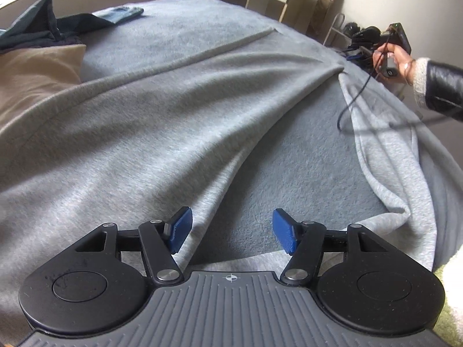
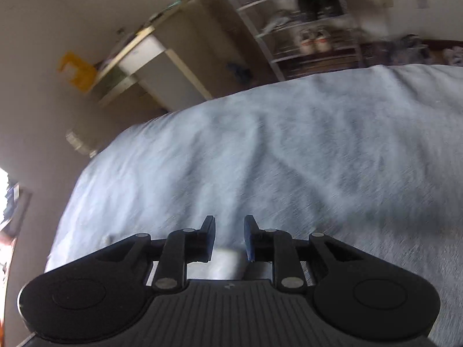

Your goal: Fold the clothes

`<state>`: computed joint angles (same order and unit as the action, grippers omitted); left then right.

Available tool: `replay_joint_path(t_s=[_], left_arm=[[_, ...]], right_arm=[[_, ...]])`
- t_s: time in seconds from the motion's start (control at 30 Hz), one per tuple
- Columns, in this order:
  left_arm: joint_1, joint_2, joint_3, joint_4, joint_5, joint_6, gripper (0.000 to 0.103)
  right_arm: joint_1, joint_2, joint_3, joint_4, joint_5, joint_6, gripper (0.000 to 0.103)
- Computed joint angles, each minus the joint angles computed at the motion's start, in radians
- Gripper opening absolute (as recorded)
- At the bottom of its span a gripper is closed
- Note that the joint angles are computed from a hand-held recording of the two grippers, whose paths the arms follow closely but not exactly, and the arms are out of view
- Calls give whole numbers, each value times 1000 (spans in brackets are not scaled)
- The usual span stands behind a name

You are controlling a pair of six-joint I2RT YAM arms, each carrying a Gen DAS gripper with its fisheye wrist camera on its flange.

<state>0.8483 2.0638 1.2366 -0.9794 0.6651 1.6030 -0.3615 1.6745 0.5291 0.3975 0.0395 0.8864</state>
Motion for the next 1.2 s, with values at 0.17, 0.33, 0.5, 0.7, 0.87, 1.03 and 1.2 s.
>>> replay_joint_path(t_s=[0.17, 0.33, 0.5, 0.7, 0.87, 1.03, 1.2], left_arm=[[5, 19, 54, -28, 46, -62, 65], [-23, 58, 43, 64, -35, -201, 65], [-6, 48, 2, 99, -58, -177, 65], [-20, 45, -1, 117, -76, -214, 65], [-19, 19, -29, 132, -95, -223, 69], [-1, 13, -21, 93, -107, -207, 70], [6, 14, -8, 70, -104, -218, 70]], right_arm=[[193, -34, 119, -174, -111, -140, 23], [461, 165, 393, -342, -128, -345, 23], [565, 480, 760, -582, -17, -481, 20], [514, 671, 1044, -614, 45, -417, 19], [495, 767, 1161, -595, 136, -378, 18], [489, 674, 997, -419, 175, -297, 20], [484, 461, 743, -281, -47, -264, 21]])
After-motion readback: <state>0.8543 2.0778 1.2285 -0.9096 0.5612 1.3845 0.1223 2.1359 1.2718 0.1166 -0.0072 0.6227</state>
